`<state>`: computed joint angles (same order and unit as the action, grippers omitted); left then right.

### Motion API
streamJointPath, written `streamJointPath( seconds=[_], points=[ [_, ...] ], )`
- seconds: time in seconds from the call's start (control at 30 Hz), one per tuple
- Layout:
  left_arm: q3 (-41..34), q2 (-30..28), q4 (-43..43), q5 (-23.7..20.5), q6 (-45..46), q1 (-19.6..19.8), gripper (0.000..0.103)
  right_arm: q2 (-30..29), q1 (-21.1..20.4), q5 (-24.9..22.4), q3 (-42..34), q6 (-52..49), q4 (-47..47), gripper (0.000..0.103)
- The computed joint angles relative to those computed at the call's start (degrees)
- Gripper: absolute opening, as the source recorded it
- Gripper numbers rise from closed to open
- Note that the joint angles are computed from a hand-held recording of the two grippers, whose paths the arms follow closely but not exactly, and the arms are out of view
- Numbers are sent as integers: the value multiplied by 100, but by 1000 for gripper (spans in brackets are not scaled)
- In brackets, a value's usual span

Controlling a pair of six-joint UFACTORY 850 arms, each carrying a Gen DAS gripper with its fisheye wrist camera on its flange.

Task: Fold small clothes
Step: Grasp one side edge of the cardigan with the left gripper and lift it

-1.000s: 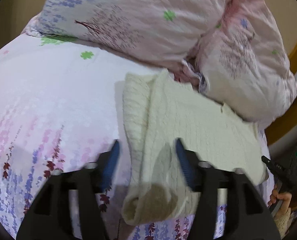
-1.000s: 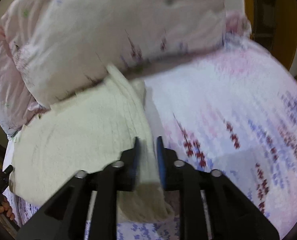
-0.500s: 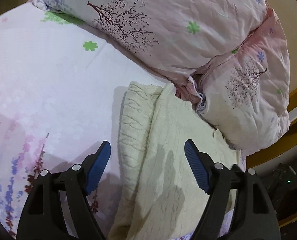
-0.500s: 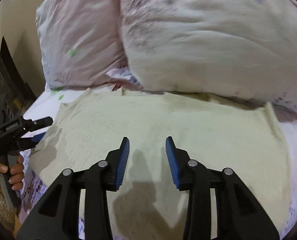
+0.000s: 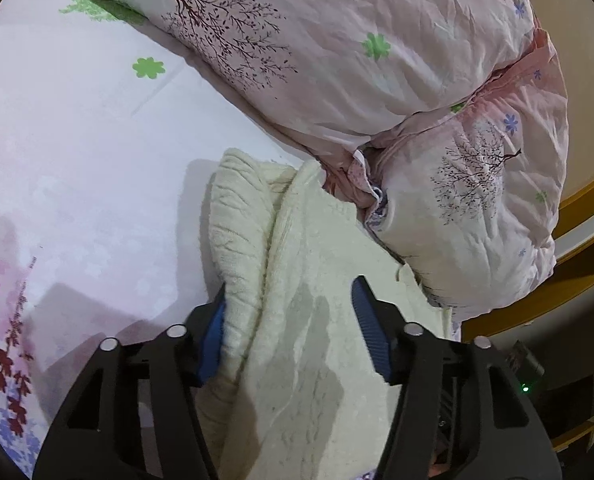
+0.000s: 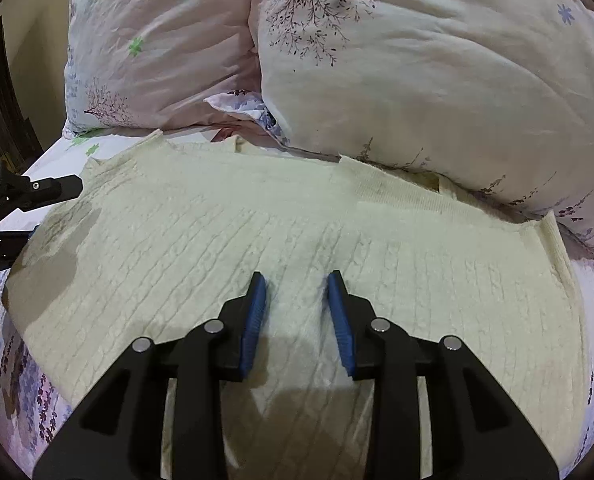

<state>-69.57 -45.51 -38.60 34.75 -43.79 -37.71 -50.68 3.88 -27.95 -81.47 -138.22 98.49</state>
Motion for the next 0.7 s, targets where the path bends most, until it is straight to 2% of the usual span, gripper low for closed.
streamJointPath(
  seconds=[0.1, 0.23, 0.33, 0.53, 0.6, 0.67, 0.7],
  points=[
    [-62, -27, 49, -51, -15, 11, 48, -16, -13, -26, -32, 55, -56, 34],
    [-102, -47, 217, -120, -148, 39, 31, -30, -23, -62, -63, 147, -138, 34],
    [-258, -92, -321, -501, 376, 30, 31, -24, -24, -58, -63, 112, -133, 34],
    [-381, -112, -911, -656, 905, -2, 30, 9, -6, -21, -3, -11, -7, 34],
    [-356, -86, -777, -583, 768, -11, 21, 9, -3, -14, -9, 9, -15, 34],
    [-236, -5, -371, -268, 309, -41, 19, -10, -18, -52, -56, 205, -192, 34],
    [-193, 34, -245, -101, 176, -65, 18, -41, -46, -125, -141, 579, -607, 34]
  ],
)
